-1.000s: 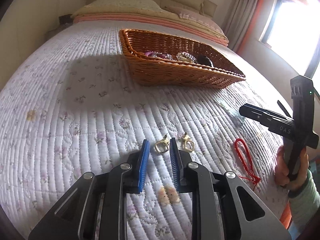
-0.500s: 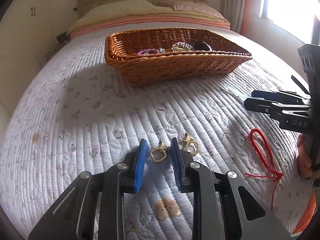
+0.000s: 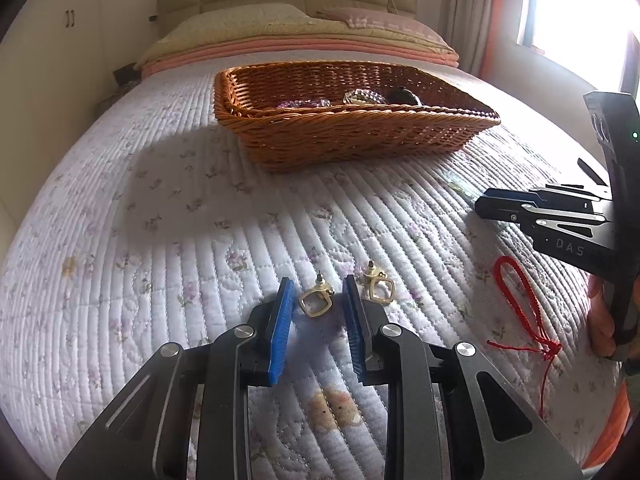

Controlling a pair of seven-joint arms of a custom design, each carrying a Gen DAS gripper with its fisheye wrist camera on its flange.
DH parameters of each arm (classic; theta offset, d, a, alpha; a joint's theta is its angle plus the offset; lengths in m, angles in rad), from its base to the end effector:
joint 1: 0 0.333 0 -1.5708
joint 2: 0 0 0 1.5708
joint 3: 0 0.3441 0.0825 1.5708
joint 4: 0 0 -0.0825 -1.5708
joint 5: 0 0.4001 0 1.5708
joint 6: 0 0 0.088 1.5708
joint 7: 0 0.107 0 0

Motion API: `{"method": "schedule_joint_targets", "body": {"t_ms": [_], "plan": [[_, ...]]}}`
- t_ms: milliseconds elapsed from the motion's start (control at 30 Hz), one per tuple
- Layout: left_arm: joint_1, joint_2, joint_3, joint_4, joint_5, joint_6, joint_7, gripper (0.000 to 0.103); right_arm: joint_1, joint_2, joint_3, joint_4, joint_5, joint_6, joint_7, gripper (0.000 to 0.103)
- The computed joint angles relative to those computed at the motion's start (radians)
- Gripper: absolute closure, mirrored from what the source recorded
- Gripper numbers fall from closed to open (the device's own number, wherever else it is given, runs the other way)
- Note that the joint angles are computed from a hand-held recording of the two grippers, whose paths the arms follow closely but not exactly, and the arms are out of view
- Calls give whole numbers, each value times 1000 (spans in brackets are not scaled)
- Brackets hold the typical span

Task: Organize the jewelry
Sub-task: 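Grasp the gold clasp charm with the left tool while the right tool grasps the light blue hair clip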

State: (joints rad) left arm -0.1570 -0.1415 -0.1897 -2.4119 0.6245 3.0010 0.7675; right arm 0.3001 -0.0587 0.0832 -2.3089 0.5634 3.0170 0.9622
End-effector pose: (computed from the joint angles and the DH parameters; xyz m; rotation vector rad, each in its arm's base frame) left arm 0.4748 -0.2189 0.4569 -1.6785 1.9304 -0.8105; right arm 0.5300 0.1717 0.4693 -2.0550 1.2732 -0.5198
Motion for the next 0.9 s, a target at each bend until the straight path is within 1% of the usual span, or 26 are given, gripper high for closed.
{"method": "schedule_joint_targets", "body": {"t_ms": [67,100,200,300,433,567,667,733,900], "plan": [[27,-4,-26,7,71,-19,-62,88,7,-2,-1,-5,17,14,-30,92],[32,-5,-31,8,95,-18,-82,88,14,-4,-4,-7,42,18,-61,92],[42,-13,-40,7,162,-12,-133,89,36,-13,-9,-13,123,44,-147,92],[52,-23,-49,8,223,-4,-183,89,58,-24,-21,-12,228,45,-242,92],[84,-46,-63,6,324,25,-285,89,75,-43,-35,-7,352,27,-355,92],[108,-73,-79,18,408,45,-375,89,82,-83,-43,-19,430,9,-432,92],[121,-89,-90,42,458,58,-415,89,81,-113,-51,-18,458,-15,-461,92],[120,-91,-91,66,477,65,-420,89,82,-134,-64,-10,485,-47,-485,92],[129,-79,-101,122,522,88,-454,89,64,-169,-97,36,561,-156,-519,92]]}}
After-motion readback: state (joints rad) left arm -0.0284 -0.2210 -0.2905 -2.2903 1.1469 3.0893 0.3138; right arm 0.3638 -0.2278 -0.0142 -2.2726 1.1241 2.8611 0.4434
